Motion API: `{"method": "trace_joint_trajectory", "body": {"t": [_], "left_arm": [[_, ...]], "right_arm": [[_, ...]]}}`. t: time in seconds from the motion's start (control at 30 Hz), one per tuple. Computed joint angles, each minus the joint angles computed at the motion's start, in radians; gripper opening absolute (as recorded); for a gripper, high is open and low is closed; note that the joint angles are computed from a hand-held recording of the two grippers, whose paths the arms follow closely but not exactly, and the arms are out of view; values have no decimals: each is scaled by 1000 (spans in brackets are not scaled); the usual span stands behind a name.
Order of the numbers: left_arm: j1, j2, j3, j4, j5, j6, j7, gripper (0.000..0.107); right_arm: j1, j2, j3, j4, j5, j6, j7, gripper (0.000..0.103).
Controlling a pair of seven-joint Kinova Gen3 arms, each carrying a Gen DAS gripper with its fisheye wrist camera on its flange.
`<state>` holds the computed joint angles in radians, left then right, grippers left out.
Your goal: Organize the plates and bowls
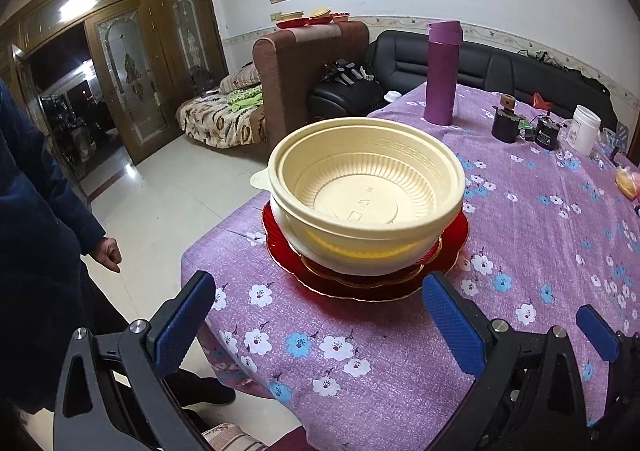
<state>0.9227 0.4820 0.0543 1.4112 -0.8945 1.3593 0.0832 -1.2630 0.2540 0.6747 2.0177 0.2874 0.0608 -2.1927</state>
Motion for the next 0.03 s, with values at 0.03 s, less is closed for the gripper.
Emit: {"method": "trace_joint_trajectory", "body": {"t": [0.03], "left_arm": [[-3,0,0,0,2,-2,-1,103]], "right_arm": [[9,0,-12,-3,-2,3,2,94]]}}
